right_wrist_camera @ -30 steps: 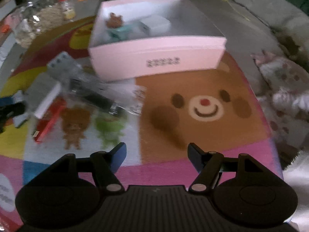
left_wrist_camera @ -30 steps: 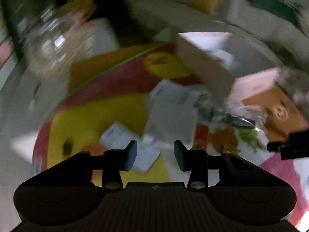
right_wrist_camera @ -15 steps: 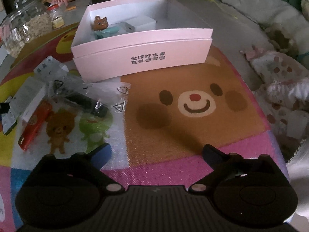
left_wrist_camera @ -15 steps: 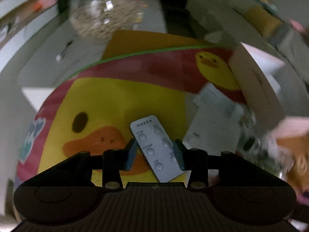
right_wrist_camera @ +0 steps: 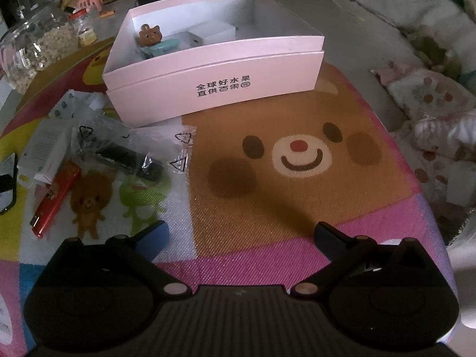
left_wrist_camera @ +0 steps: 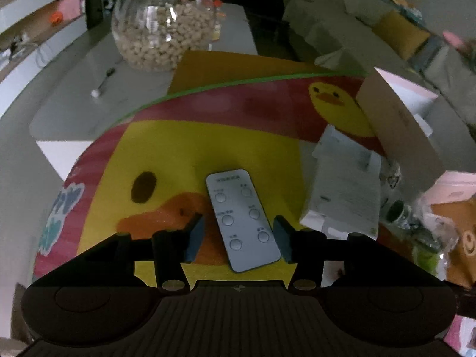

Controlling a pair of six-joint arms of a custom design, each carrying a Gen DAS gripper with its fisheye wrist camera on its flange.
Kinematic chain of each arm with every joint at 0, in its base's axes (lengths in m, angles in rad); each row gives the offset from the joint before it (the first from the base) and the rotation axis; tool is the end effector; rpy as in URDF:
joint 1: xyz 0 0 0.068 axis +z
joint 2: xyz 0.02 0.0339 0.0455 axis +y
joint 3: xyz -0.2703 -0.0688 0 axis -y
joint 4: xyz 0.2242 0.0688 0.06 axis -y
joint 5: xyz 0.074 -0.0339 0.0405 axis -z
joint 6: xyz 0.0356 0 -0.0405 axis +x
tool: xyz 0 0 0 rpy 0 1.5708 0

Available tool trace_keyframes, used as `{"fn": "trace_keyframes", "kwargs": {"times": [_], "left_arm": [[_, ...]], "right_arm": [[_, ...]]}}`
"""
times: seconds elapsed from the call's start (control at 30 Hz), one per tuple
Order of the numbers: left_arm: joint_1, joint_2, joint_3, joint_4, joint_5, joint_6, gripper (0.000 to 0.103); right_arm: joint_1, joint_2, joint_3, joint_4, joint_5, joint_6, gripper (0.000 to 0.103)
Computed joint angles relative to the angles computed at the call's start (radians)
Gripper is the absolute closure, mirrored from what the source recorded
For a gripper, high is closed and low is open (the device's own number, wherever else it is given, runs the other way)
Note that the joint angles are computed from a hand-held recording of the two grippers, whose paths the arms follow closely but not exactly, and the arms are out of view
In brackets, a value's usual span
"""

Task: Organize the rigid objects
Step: 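Grasp the grey-white remote control with the left gripper and lift it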

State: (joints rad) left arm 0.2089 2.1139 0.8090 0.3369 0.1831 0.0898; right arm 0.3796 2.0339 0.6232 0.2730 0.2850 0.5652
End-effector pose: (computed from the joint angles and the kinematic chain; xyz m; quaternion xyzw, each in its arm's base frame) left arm 0.3323 0.0638 0.0546 -0.0295 0.9509 -0.0423 0.3053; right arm 0.2648 0.0949 0.0454 0.1200 0.9598 -0.0267 0.2525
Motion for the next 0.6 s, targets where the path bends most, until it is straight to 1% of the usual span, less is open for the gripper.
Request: {"fn": "trace_keyframes", "kwargs": {"times": [0.1, 0.2, 0.27, 0.33, 0.43, 0.5, 0.57, 0.6], "left_arm": [[-0.039, 0.019, 0.025, -0.004, -0.057, 0.0, 0.047], [-0.081, 0.036, 0.05, -0.007, -0.118, -0.004, 0.043], [-0.093, 0.036, 0.061, -0.025, -0.139, -0.016, 0.043], [-0.087, 0.027, 0.052, -0.028, -0.126, 0.0, 0.043], [-0.055, 0.01, 0.033, -0.045, -0.066, 0.076, 0.048], [-0.035, -0.002, 0.034, -0.081, -0.036, 0.115, 0.057], [-0.013, -0.016, 0.031, -0.11, -0.001, 0.14, 0.06], [-0.001, -0.023, 0.025, -0.118, 0.02, 0.147, 0.06]], "right_arm": [[0.007, 0.002, -0.003, 0.007, 0.011, 0.007, 0.0], [0.006, 0.0, 0.021, -0.037, 0.006, 0.021, 0.0], [-0.011, -0.003, 0.031, -0.054, -0.017, 0.002, 0.0], [-0.026, -0.004, 0.055, -0.091, -0.04, -0.024, 0.0], [-0.045, -0.004, 0.097, -0.16, -0.073, -0.055, 0.0], [-0.035, -0.008, 0.108, -0.174, -0.063, -0.096, 0.0], [-0.004, -0.025, 0.107, -0.172, -0.047, -0.156, 0.01], [0.012, -0.034, 0.106, -0.17, -0.05, -0.187, 0.012]]}}
